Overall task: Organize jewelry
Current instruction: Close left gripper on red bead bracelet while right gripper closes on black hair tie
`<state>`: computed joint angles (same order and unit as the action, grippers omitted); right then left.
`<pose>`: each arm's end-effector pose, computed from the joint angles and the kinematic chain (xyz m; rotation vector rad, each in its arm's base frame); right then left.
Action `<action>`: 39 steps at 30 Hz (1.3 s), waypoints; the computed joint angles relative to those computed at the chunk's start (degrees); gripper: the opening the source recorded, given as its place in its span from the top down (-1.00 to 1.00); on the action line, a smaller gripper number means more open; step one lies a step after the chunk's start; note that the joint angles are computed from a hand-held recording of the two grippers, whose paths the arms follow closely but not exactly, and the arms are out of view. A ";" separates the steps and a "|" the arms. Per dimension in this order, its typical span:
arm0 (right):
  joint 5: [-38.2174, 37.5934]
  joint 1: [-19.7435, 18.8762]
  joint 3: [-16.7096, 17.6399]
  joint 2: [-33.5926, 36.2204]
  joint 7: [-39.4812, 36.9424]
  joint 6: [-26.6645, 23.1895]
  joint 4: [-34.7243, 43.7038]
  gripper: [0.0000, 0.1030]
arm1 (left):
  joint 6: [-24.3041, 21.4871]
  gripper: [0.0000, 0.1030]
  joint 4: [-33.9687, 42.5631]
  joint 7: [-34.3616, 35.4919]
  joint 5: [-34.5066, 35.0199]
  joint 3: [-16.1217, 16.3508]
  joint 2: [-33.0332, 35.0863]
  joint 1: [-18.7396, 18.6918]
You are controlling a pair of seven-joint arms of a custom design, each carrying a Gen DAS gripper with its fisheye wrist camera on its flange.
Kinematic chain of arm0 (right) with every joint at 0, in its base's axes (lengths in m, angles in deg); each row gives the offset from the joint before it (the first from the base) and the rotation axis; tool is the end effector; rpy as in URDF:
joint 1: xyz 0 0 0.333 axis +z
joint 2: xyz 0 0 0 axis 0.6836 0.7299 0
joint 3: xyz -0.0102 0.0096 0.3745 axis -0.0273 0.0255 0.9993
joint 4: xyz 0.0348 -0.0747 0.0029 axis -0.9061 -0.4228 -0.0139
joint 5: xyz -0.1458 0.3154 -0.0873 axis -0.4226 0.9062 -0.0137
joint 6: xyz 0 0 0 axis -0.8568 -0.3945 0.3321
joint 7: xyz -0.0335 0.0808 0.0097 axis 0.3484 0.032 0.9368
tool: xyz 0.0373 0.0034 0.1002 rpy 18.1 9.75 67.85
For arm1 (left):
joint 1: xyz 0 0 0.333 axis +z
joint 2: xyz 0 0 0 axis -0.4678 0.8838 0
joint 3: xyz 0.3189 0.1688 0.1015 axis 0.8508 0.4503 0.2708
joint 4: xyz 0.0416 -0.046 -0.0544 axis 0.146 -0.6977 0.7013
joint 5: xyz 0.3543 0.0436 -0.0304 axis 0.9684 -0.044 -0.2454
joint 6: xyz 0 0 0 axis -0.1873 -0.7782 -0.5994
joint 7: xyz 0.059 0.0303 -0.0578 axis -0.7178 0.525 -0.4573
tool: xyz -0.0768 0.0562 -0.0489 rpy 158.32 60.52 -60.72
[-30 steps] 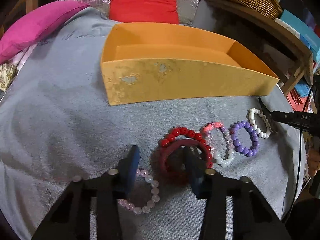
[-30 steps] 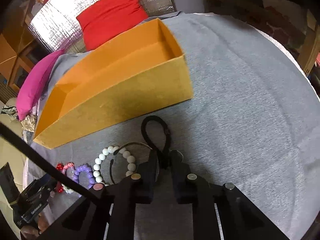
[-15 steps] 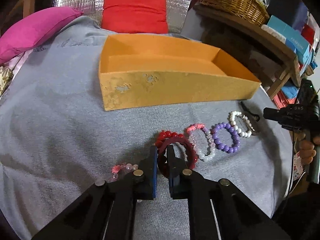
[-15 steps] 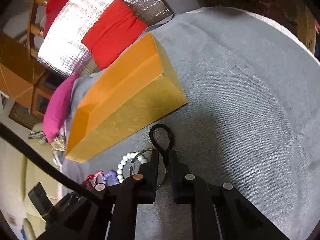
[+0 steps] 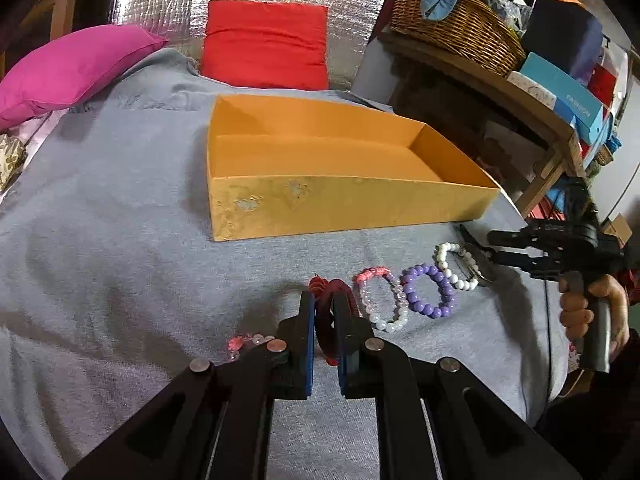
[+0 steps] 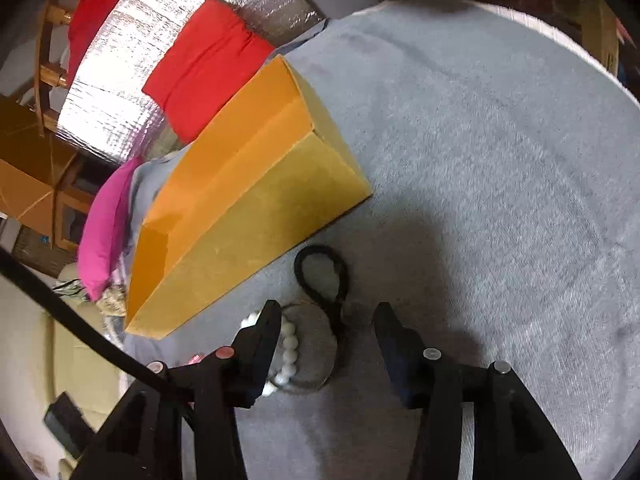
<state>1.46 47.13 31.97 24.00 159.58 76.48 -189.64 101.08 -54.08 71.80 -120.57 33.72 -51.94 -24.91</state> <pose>0.6733 0.1326 0.4967 -1.2647 2.1007 -0.0140 0.6894 -0.0759 0.5133 -1.6484 2.1754 -1.0668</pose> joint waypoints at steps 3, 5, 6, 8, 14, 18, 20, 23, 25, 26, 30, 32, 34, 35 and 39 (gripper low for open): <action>-3.81 1.70 -2.17 1.49 3.02 -3.06 2.07 0.57 | -1.30 0.81 0.22 0.55 0.34 -0.07 0.19 0.25; -4.82 2.07 -2.69 1.54 4.49 -2.53 1.88 0.72 | -1.61 0.82 0.15 0.82 0.69 0.08 0.16 0.20; -5.28 2.11 -2.77 1.52 4.89 -2.34 1.81 0.78 | -1.96 0.81 0.16 1.09 0.70 0.04 0.15 0.31; -6.78 2.57 -3.50 0.83 6.43 -1.47 0.81 0.92 | -2.41 0.82 0.08 1.20 0.78 0.22 0.07 0.39; -8.01 1.63 -2.33 -0.99 6.23 2.68 -1.80 0.95 | -4.19 0.82 -0.41 3.26 -0.33 0.13 -0.55 1.30; -6.38 0.25 -0.76 -2.23 3.99 4.37 -3.54 0.95 | -4.69 0.82 -1.09 3.99 0.00 0.68 -1.06 1.18; -5.64 -0.01 -0.26 -2.33 3.28 4.80 -3.74 0.95 | -4.69 0.82 -1.26 4.13 -0.08 0.86 -1.13 1.14; -4.80 -0.35 -0.10 -2.96 2.28 4.69 -4.64 0.95 | -4.99 0.82 -1.07 4.94 -1.56 0.39 -1.21 1.70; -4.73 -0.17 -0.36 -3.12 2.17 4.80 -4.80 0.95 | -4.39 0.82 -1.36 6.68 -3.15 -0.12 -1.59 2.06; -3.90 -0.60 0.19 -3.11 1.46 4.85 -4.78 0.95 | -3.99 0.82 -1.59 7.86 -3.88 -0.40 -1.82 2.19; -3.18 -0.39 -0.11 -2.30 1.61 3.50 -3.41 0.95 | -4.45 0.82 -1.49 9.21 -3.99 -0.15 -1.75 1.55; -1.56 -1.15 0.56 -1.99 0.73 2.59 -2.99 0.88 | -4.76 0.82 -1.22 9.47 -4.14 -0.18 -1.56 1.31; -2.42 -0.27 -0.69 -1.57 2.23 1.27 -2.10 0.82 | -4.81 0.82 -1.01 10.08 -5.00 -0.40 -1.50 1.43; -2.00 -0.48 -0.45 -1.22 1.98 0.87 -1.59 0.74 | -4.62 0.82 -0.87 10.16 -5.63 -0.48 -1.43 1.49; -3.52 0.45 -1.36 0.31 3.21 -1.35 0.94 0.58 | -4.59 0.82 -0.09 9.97 -8.07 -0.71 -1.13 1.89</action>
<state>-2.06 47.58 30.62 24.31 162.79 75.13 -188.71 96.49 -54.17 81.77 -128.63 33.01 -53.07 -23.02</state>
